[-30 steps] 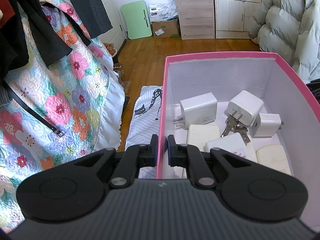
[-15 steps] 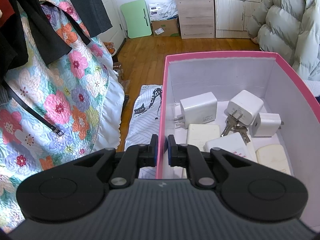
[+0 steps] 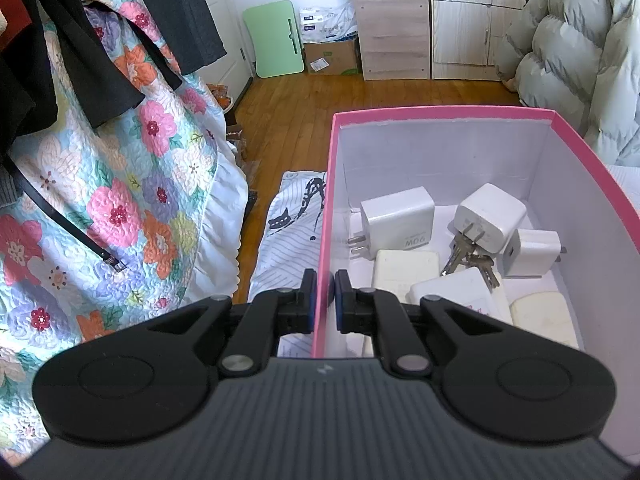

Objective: Organize rigid objects
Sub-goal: 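Lift the white remote into the pink box and open the right tool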

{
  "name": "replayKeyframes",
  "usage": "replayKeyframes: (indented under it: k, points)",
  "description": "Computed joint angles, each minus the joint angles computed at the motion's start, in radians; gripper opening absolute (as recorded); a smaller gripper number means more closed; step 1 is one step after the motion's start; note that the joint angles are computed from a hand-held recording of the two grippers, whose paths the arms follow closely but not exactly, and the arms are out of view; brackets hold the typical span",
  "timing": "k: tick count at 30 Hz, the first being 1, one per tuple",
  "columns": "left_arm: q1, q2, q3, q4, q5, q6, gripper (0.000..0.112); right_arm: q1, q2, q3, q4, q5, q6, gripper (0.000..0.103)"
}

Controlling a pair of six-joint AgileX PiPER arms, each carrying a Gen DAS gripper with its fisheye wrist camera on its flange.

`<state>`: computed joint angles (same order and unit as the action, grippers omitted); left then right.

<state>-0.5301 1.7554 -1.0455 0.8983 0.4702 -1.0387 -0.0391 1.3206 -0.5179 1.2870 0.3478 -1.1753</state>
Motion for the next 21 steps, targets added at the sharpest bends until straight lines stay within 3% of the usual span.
replayKeyframes:
  k: [5,10,15,21]
  points:
    - [0.003,-0.003,0.000,-0.005,-0.009,0.004,0.008,0.062,-0.192,0.000,-0.262,0.062,0.310,0.043]
    - [0.006,-0.002,0.002,-0.003,-0.022,-0.006,0.008,0.204,-0.265,-0.040,-0.375,0.085,0.475,0.043]
    - [0.007,0.000,0.001,-0.002,-0.025,-0.011,0.008,0.424,-0.194,-0.132,-0.550,0.049,0.645,0.043]
    - [0.009,0.001,0.006,0.007,-0.032,-0.031,0.007,0.587,0.057,-0.320,-0.831,0.024,0.826,0.043]
